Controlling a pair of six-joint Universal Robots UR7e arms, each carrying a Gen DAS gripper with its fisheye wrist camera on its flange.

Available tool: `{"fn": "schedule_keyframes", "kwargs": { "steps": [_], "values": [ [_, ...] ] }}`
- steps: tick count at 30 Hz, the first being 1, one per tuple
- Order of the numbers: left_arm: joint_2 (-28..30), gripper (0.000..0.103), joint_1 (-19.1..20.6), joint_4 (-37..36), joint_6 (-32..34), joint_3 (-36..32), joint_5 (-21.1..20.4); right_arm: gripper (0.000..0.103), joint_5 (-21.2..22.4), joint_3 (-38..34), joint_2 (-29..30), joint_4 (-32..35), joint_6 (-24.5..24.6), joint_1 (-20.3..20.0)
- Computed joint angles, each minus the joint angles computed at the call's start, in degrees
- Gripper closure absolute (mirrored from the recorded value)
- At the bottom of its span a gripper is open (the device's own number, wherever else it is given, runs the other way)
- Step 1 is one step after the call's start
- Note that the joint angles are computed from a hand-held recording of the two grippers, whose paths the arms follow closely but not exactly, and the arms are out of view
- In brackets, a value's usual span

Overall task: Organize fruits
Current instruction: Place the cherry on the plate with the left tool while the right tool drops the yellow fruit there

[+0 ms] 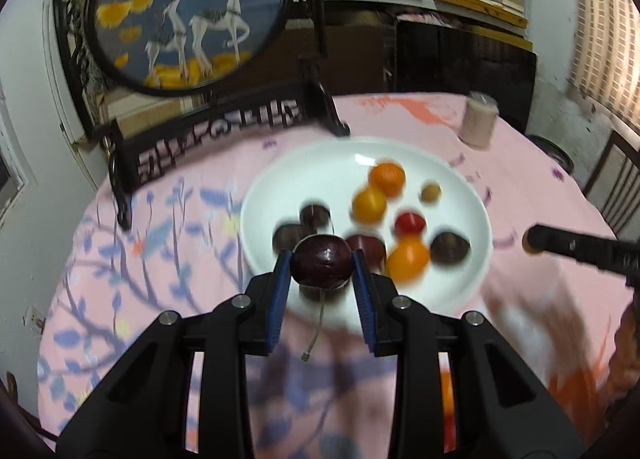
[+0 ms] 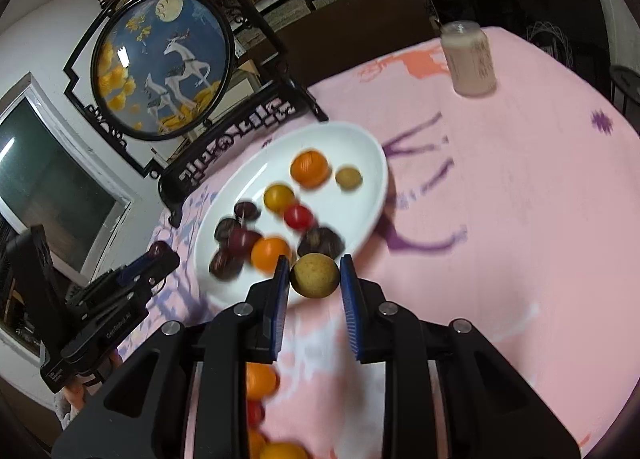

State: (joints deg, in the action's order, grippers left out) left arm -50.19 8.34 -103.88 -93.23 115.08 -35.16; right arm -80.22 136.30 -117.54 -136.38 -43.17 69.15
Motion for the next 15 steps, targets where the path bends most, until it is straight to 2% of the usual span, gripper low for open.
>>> {"fn": "schedule_keyframes", "kwargs": {
  "steps": [5, 6, 7, 8, 9, 13, 15],
  "values": [
    [2.41, 0.071, 5.01, 0.41, 0.82, -3.18, 2.95, 0.077, -5.23, -1.55, 9.69, -10.47, 5.04, 6.81],
    [2.69, 0.065, 5.62, 0.0, 0.91, -3.16, 2.92, 0.077, -5.66, -1.43, 11.04, -12.58, 5.36, 7.36],
    [2.8, 0.059, 5.98, -0.58, 0.98, -2.89, 2.79, 0.077, -5.79, -1.21, 12.27, -14.57, 5.58, 7.63],
    [2.94, 0.046, 6.46, -1.4, 1.21, -2.49, 2.65, 0.077, -6.43, -0.86, 13.59, -16.66, 5.69, 7.87],
    [3.03, 0.04, 6.59, -1.67, 1.13, -2.13, 2.6, 0.077, -7.05, -0.82, 14.4, -17.18, 5.43, 7.96],
    [2.43, 0.035, 6.56, -2.62, 0.67, -0.97, 2.29, 0.064, -5.48, -1.13, 14.38, -16.46, 5.43, 5.83],
    [1.79, 0.03, 5.93, -2.51, -0.81, -0.41, 2.41, 0.062, -4.39, -0.97, 13.13, -15.93, 4.81, 5.22]
  ]
}}
